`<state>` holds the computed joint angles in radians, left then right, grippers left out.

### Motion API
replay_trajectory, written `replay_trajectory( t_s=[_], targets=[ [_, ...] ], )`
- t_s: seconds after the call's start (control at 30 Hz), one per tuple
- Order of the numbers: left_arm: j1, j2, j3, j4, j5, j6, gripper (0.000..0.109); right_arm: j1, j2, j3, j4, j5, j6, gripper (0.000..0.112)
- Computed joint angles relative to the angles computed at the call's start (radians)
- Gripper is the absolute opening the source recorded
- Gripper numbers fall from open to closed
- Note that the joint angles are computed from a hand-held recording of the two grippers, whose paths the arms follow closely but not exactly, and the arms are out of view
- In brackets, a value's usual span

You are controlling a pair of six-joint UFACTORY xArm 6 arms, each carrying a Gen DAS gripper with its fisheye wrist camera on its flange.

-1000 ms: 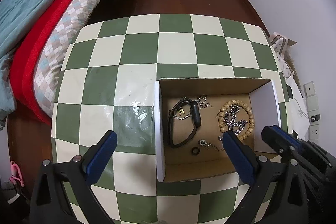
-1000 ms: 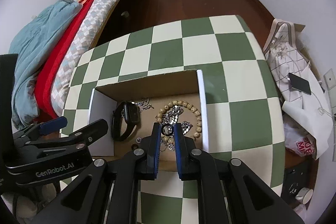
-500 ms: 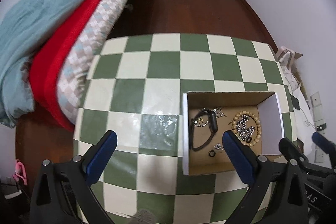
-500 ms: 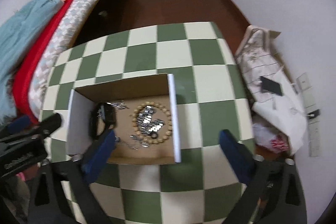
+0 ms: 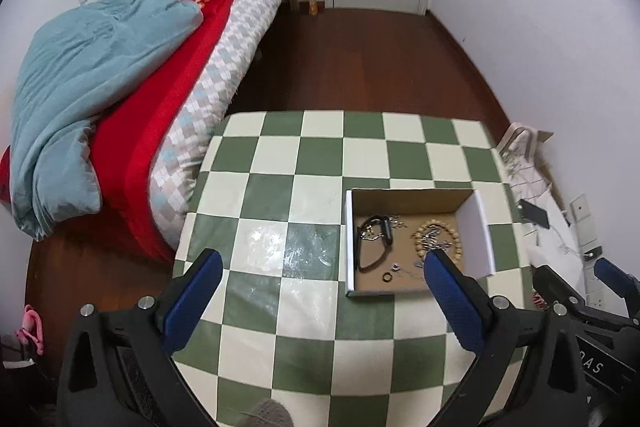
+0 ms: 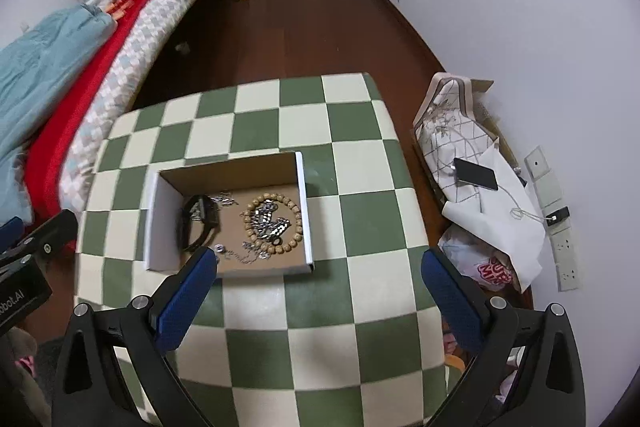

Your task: Organize jewelry

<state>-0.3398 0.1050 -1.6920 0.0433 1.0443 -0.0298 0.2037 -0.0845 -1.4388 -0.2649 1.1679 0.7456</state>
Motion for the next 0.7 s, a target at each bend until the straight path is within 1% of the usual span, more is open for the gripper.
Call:
replay_trajectory(
  t_s=[0.33, 0.7],
  targets=[
    [0.009, -0.195, 0.122, -0.048, -0.001, 0.049, 0.103, 0.118, -0.155, -0.012, -0.131, 0.116, 0.08, 0.103],
    [0.022, -0.337, 0.113, -0.093, 0.065, 0.097, 0.103, 0.279, -0.228, -0.144, -0.239, 0.319, 0.141, 0.103]
  ],
)
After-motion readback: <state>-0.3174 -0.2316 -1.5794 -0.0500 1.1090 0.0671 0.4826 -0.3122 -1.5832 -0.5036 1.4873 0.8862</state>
